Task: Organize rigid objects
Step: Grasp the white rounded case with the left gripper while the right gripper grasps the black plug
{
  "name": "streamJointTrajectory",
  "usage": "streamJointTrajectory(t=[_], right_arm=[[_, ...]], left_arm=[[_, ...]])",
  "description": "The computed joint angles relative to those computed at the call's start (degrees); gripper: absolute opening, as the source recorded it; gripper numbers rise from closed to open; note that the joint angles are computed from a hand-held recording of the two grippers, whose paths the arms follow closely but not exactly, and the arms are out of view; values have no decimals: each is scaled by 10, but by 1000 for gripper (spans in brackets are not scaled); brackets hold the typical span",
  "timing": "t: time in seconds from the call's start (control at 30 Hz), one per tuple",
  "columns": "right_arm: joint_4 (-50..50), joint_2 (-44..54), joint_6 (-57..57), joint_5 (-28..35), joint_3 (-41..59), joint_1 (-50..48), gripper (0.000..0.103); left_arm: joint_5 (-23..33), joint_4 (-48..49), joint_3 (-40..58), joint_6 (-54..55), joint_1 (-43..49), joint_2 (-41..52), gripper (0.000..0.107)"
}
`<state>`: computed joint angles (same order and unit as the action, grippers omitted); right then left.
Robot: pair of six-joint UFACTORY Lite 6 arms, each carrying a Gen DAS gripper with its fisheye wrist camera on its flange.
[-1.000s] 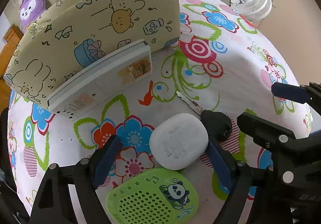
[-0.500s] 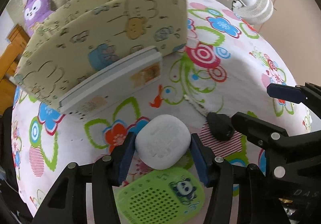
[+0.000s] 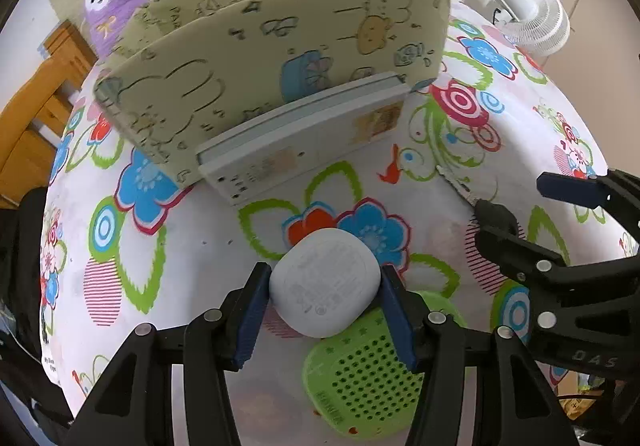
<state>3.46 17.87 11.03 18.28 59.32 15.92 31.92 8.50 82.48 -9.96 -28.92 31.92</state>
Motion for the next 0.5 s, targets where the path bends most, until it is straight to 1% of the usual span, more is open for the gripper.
streamJointTrajectory(t=[0.17, 0.2, 0.27, 0.33, 0.37, 0.43, 0.5], right_arm=[[-49, 17, 52, 1, 12, 20, 74], [-60, 24, 65, 7, 17, 24, 70], [-118, 23, 122, 7, 14, 38, 67], [-137, 19, 145, -3, 6, 43, 61], [-153, 15, 167, -5, 2, 45, 58], [-177, 13, 199, -8, -1, 50, 40], [-184, 15, 204, -6, 2, 54, 35]], left_arm=[[-9, -8, -22, 8, 7, -17, 56], [-10, -10, -23, 9, 8, -18, 56], [-12, -16, -23, 14, 8, -17, 56], [-14, -21, -31, 20, 12, -24, 56], [-15, -23, -32, 22, 13, -25, 56], [-16, -28, -37, 30, 16, -29, 56], [-17, -33, -40, 37, 19, -32, 56]])
